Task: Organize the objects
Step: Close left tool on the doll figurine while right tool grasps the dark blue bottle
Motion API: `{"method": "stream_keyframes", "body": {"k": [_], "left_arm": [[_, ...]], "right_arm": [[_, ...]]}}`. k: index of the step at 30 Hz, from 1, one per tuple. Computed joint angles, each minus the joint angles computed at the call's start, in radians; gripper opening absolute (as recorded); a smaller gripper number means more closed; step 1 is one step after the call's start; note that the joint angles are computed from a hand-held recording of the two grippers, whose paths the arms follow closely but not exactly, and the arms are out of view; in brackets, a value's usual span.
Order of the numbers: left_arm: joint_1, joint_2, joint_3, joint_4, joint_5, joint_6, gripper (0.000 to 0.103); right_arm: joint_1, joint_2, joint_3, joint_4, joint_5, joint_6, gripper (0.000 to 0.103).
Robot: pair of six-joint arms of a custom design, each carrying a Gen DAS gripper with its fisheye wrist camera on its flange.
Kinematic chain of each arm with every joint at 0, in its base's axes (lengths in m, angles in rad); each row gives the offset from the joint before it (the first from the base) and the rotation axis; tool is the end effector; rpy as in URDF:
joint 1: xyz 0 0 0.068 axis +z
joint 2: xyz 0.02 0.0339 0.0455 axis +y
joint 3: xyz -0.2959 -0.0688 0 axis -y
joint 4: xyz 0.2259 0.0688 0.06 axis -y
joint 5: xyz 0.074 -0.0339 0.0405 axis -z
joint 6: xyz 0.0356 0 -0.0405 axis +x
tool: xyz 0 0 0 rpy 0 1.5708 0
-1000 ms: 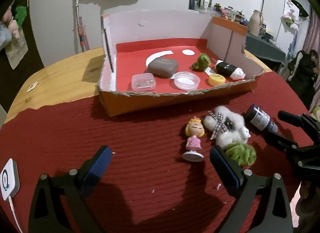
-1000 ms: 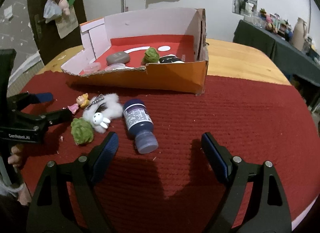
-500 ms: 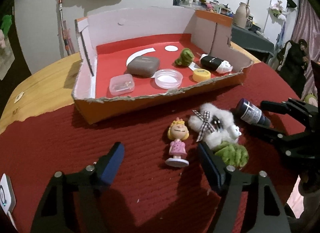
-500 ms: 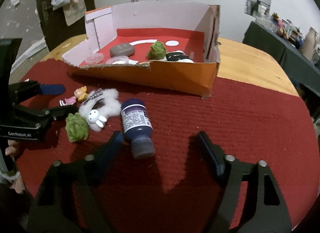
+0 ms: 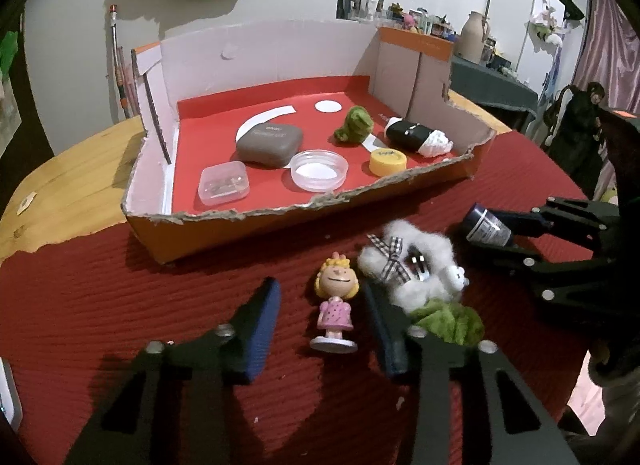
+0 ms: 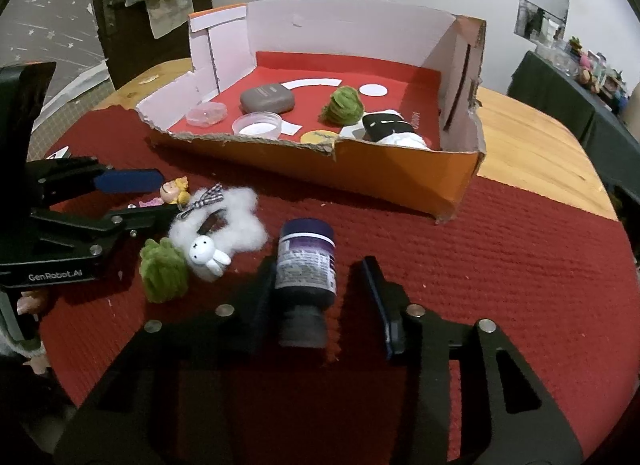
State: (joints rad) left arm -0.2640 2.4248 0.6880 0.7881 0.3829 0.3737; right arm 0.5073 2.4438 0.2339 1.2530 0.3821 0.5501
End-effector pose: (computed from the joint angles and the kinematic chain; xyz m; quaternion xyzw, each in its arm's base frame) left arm 0.3125 -0.0982 -0.0118 0.3483 0.8693 -0.1644 0.3099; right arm 0.2003 0.0962 -0.0010 0.0774 0.9345 -0.0067 0.3475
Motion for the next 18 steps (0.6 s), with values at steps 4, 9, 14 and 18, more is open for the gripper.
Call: {"method": "stream_keyframes", "body": {"k": [4,9,14,18], "left_arm": [[0.009,0.000,0.014,-0.023,0.036,-0.018,0.023],[0.014,-0.008,-0.002,-0.013,0.044,-0.021,0.023],[0.028,-0.035,-0.028,-0.004,0.075,-0.028,0.023],[0.036,-0.055,-0.059,0.022,0.090,-0.027,0.023]], "right_arm": [[0.003,0.018,-0.004,0.044,-0.005,-0.002,0.027],[0.012,0.034,-0.043,0.137,-0.001,0.023,0.027],[0.028,-0.005,-0.088,0.185,0.011,0.030,0.027],[0.041,-0.030,-0.090,0.167,0.018,0.033,0.027]]}}
